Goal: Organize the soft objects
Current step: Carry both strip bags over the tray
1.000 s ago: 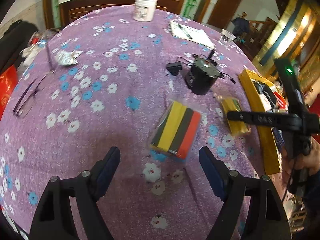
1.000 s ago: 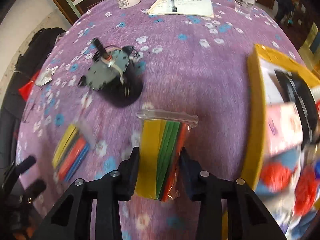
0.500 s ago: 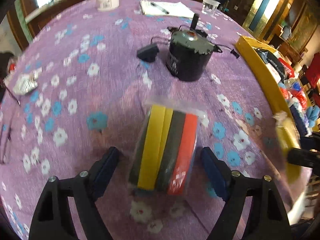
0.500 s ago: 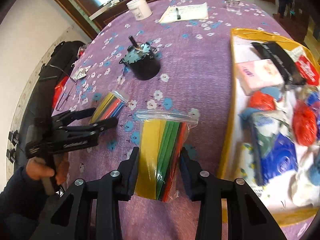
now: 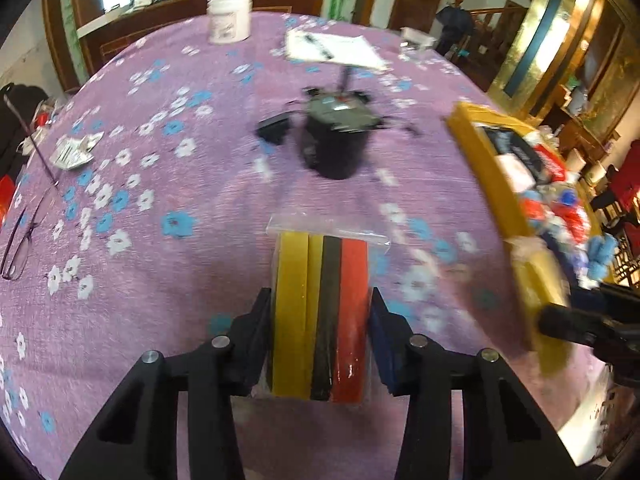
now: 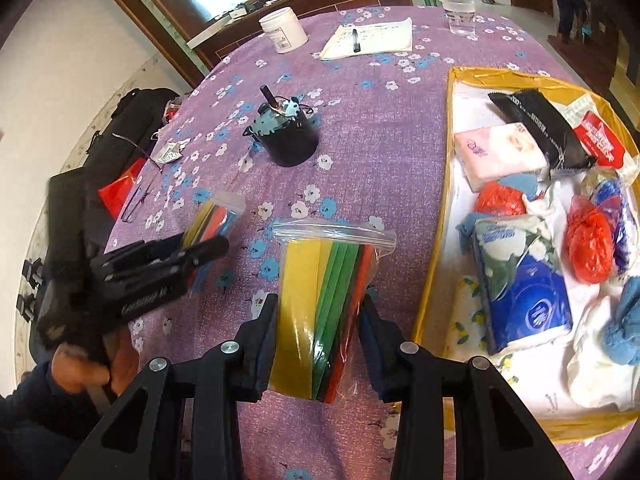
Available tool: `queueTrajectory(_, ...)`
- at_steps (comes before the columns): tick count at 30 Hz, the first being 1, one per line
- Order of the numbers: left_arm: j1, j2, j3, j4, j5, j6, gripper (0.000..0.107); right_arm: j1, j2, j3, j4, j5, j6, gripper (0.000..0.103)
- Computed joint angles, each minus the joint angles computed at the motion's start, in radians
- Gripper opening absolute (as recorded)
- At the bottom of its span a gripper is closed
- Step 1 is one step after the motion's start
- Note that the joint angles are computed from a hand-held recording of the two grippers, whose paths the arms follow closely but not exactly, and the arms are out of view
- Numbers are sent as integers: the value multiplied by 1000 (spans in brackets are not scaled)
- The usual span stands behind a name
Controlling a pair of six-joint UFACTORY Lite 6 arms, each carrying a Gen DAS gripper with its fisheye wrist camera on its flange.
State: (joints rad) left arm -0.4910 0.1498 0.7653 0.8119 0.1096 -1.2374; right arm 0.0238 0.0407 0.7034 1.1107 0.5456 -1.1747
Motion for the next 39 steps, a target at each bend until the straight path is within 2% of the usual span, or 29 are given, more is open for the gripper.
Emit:
queueTrajectory(2, -70, -8, 24, 87, 52, -120, 44, -21, -7, 4, -11, 21, -18, 41)
queueTrajectory(7, -193, 0, 95, 102, 147, -203, 44, -98, -37, 8, -53, 86, -57, 41)
queueTrajectory(14, -324, 69, 238, 76, 263, -226, 44, -286, -87, 9, -106, 202, -121, 41)
queueTrajectory(26, -479, 303, 615, -40, 421, -48, 44, -607, -74, 60, -150, 377, -222, 41)
queueTrajectory(39, -533, 524, 961, -117, 513, 142, 44, -767, -1, 136, -175, 429, -255, 41)
